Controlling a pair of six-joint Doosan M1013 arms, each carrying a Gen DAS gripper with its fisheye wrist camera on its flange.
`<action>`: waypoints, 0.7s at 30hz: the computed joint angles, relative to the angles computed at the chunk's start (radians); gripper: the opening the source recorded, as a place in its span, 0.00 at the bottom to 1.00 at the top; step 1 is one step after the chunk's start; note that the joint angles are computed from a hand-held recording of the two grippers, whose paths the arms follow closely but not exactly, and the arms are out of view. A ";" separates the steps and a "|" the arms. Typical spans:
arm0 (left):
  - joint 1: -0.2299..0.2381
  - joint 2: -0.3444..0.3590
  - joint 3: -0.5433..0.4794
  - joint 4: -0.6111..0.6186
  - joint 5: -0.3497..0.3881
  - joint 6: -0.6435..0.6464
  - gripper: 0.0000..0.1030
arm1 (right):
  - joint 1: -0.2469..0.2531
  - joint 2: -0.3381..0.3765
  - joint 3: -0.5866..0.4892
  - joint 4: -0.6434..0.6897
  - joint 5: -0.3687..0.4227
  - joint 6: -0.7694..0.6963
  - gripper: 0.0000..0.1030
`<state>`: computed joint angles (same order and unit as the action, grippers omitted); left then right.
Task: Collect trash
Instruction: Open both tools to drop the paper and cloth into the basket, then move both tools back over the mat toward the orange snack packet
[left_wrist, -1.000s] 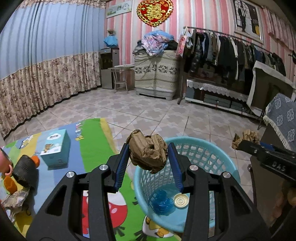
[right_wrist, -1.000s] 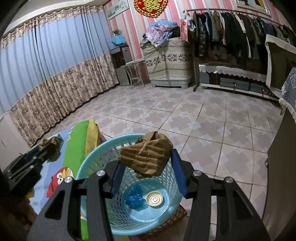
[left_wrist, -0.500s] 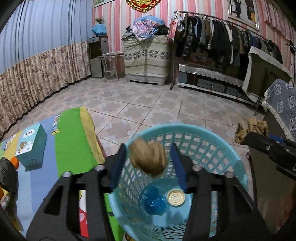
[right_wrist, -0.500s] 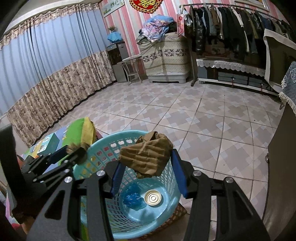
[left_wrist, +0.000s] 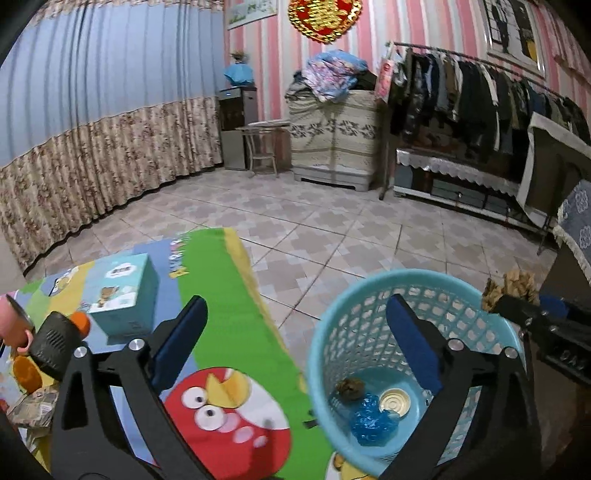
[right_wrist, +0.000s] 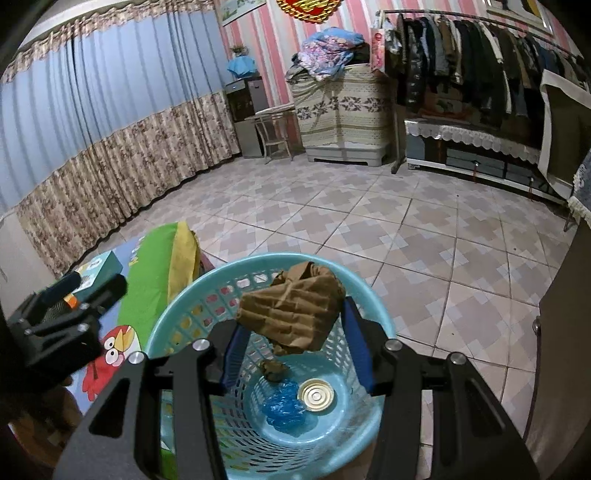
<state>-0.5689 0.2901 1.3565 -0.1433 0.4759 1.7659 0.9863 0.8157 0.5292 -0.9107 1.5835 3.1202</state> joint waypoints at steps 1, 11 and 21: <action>0.008 -0.006 0.007 -0.015 -0.008 0.002 0.95 | -0.002 0.007 -0.011 0.003 -0.006 -0.007 0.48; 0.038 -0.052 0.078 0.079 -0.093 -0.107 0.95 | -0.008 0.053 -0.081 -0.006 -0.011 -0.025 0.78; 0.074 -0.100 0.130 0.183 -0.136 -0.217 0.95 | 0.006 0.108 -0.204 -0.065 0.053 -0.107 0.92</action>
